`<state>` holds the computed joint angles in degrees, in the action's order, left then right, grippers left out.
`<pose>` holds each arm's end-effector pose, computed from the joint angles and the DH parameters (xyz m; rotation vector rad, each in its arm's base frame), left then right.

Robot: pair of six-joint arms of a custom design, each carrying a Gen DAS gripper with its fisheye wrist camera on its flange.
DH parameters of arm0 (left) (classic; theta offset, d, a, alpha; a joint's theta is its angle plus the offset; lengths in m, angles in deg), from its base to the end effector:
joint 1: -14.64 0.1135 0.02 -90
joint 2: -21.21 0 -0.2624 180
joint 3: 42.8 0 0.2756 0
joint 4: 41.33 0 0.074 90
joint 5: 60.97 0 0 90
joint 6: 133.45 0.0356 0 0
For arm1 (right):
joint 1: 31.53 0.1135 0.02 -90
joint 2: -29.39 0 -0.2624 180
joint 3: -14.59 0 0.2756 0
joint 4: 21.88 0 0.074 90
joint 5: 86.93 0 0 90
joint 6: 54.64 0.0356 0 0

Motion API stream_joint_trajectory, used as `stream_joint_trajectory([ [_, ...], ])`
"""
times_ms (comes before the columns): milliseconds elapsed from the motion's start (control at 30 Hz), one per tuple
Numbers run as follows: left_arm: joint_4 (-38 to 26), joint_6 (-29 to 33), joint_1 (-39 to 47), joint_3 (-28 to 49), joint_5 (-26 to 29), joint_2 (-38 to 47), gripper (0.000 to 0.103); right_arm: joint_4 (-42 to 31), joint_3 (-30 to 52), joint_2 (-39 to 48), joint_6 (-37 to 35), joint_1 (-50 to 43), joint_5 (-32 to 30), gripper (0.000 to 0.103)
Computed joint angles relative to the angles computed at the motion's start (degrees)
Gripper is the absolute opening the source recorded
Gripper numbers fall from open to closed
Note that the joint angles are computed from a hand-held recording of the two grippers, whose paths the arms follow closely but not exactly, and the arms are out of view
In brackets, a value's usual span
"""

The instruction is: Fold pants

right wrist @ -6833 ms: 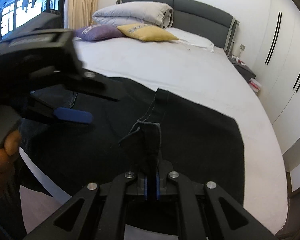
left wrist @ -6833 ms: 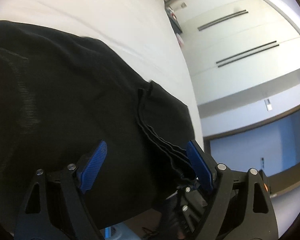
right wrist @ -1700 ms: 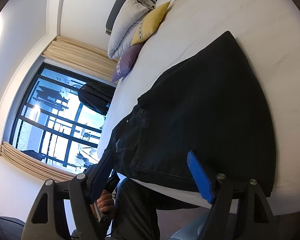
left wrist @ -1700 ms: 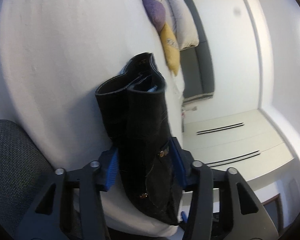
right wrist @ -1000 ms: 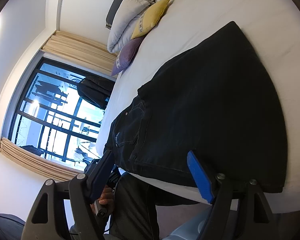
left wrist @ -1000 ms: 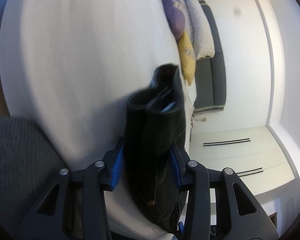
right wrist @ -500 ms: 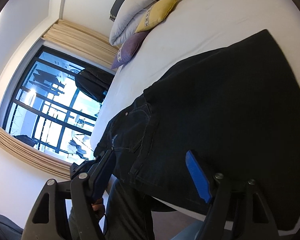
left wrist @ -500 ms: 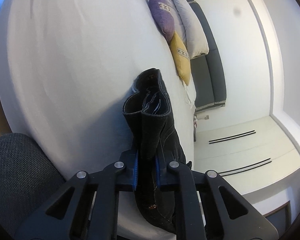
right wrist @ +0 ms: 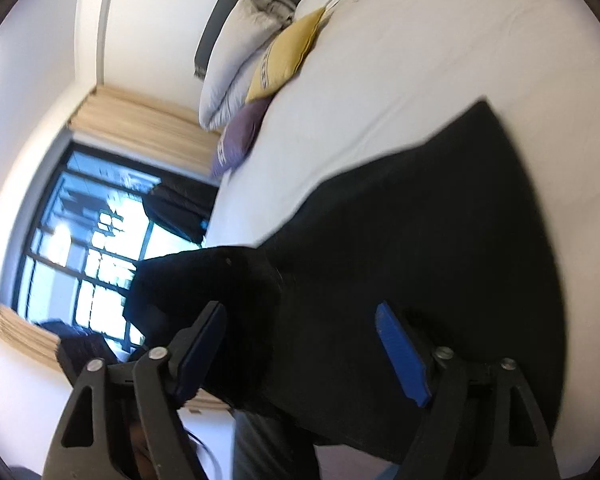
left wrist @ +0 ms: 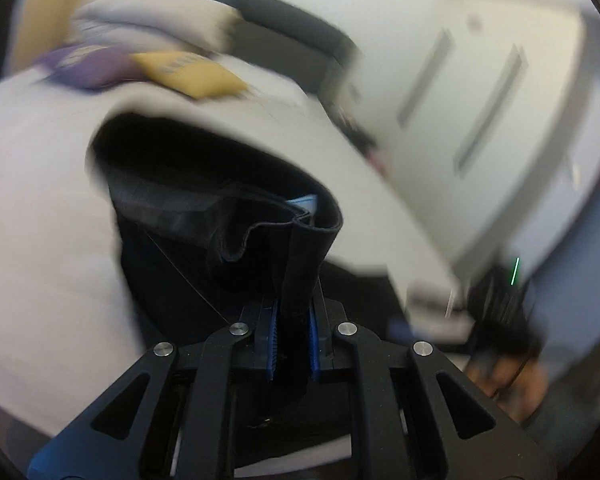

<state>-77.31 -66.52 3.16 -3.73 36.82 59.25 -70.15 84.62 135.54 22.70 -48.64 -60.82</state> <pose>0.1739 -0.0402 0.2176 -0.1455 2.2118 -0.4868 0.3194 -0.0649 0.1138 0.0199 2.4014 1.4163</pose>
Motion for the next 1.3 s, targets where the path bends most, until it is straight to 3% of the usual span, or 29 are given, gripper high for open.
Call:
stream_joint_trajectory([
  [100, 5.5, -5.1, -9.7, -1.8, -3.7, 7.9, 0.01, -4.9, 4.3, 2.2, -1.9, -1.6, -2.3, 0.088],
  [233, 6.2, -3.8, -18.6, -0.6, -10.4, 12.4, 0.01, -17.4, 11.7, 7.0, -10.9, -0.6, -4.2, 0.091],
  [367, 2.5, -5.9, -27.8, -0.7, -18.6, 9.3, 0.01, -19.6, 13.9, 8.4, -10.8, 3.3, -2.3, 0.091],
  [567, 0.5, -7.6, -39.3, 2.1, -28.2, 15.8, 0.01, -19.7, 17.1, 7.5, -10.4, 8.7, -1.0, 0.091],
  [633, 0.7, -7.4, -42.5, 3.9, -31.5, 19.7, 0.01, -18.1, 17.6, 5.7, -9.9, 10.6, 3.8, 0.085],
  [667, 0.5, -7.0, -43.6, 4.7, -32.7, 20.9, 0.01, -17.6, 17.8, 5.3, -10.1, 11.2, 5.8, 0.076],
  [733, 0.2, -6.4, -44.7, 6.2, -33.7, 23.0, 0.01, -17.6, 18.8, 5.3, -11.4, 11.6, 9.4, 0.055],
  [767, 3.2, -3.9, -41.6, 8.6, -33.3, 27.2, 0.01, -17.9, 19.4, 5.8, -11.8, 10.8, 10.1, 0.034],
  [800, 4.1, -2.7, -41.5, 9.3, -32.2, 28.4, 0.01, -18.5, 20.0, 6.4, -12.2, 9.6, 10.2, 0.021],
  [967, 4.9, -0.3, -47.2, 15.5, -35.3, 35.9, 0.01, -22.0, 20.8, 7.3, -18.4, 2.2, 8.8, 0.016],
  [1200, 9.9, 2.8, -49.3, 22.6, -33.1, 47.5, 0.01, -25.0, 23.1, 10.7, -22.4, -5.2, 6.7, 0.015],
  [1300, 11.6, 3.7, -47.7, 23.7, -30.2, 53.6, 0.013, -21.7, 23.1, 14.2, -20.0, -5.7, 8.2, 0.015],
])
